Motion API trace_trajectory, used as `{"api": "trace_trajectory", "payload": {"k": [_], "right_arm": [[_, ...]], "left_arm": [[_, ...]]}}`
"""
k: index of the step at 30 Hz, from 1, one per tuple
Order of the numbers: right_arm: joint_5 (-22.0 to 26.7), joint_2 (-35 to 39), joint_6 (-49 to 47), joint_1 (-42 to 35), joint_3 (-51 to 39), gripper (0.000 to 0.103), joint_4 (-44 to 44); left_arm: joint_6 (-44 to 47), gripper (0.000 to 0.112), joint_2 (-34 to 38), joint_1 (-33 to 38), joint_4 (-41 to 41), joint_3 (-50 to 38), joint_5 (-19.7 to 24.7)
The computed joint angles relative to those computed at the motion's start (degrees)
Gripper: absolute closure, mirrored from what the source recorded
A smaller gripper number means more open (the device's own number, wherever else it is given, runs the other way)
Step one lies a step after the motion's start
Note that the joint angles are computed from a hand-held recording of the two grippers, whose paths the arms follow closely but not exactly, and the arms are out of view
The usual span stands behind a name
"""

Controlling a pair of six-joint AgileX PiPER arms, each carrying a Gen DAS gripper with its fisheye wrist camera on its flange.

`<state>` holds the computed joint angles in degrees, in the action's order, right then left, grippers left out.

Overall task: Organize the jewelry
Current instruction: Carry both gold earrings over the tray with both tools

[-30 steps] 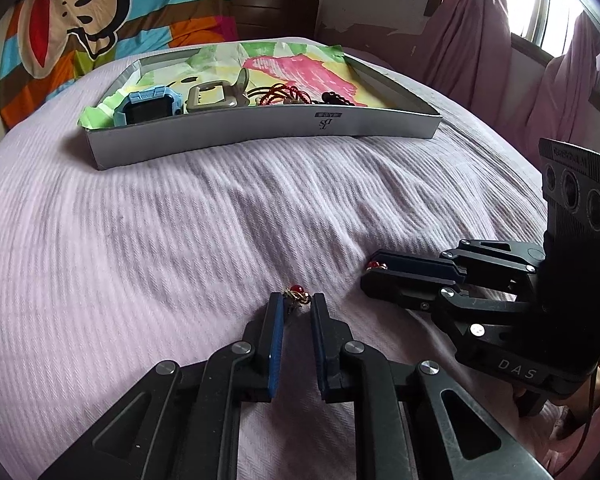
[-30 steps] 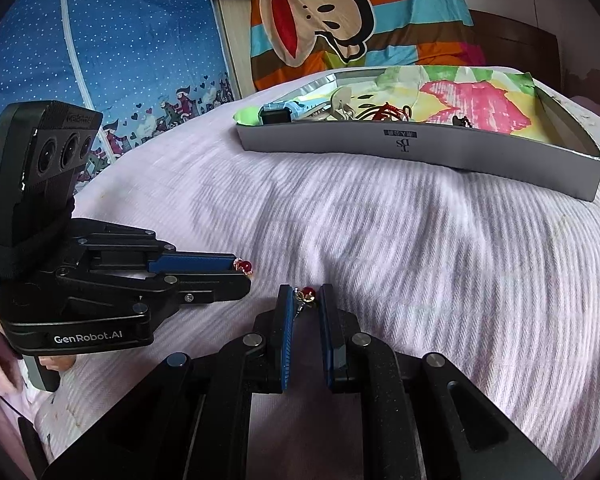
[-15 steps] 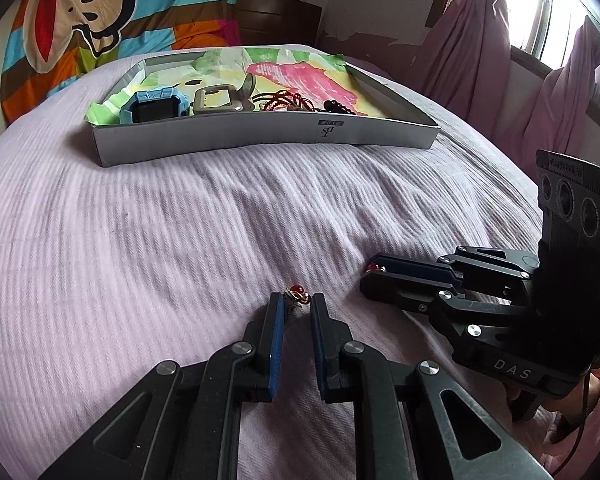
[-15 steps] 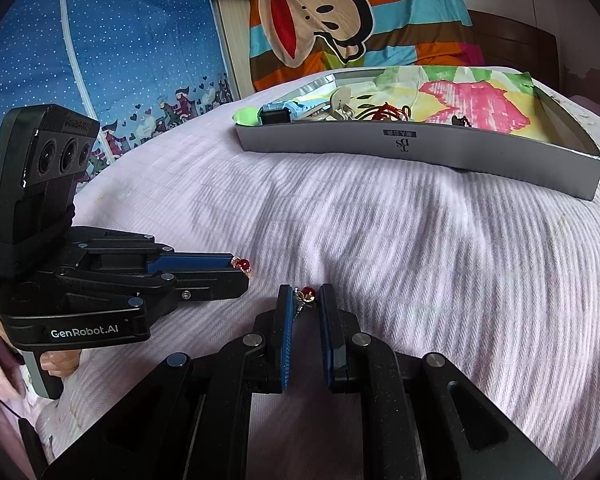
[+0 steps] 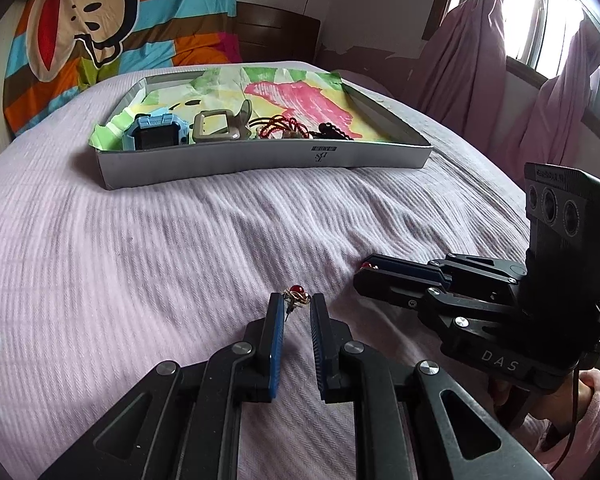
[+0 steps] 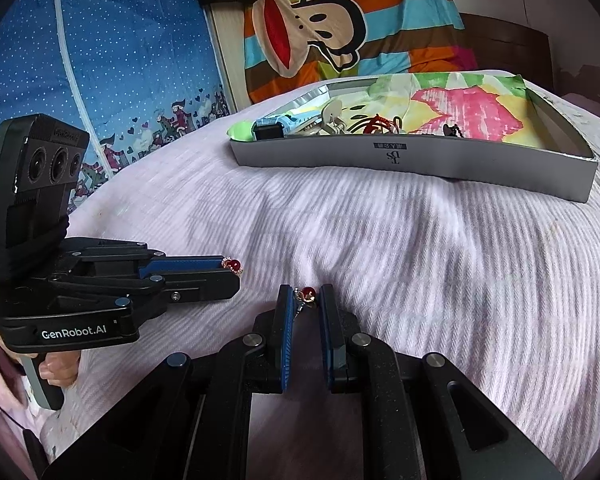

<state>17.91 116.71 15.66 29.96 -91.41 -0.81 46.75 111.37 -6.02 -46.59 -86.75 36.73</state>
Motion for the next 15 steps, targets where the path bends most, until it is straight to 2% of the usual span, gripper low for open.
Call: {"api": "trace_trajectory", "payload": {"k": [8,15], "right_arm": [[-3.7,-0.2,2.0,-0.9,0.5,0.092,-0.6],[-5.4,0.4,1.3,-1.8,-0.7,0.092,0.4]], "left_arm": [[1.4,0.100,-0.5,-0.3,-4.1,-0.7,-3.4],[-0.9,0.100,1.0,-1.1,-3.4,-4.3,-4.8]]}}
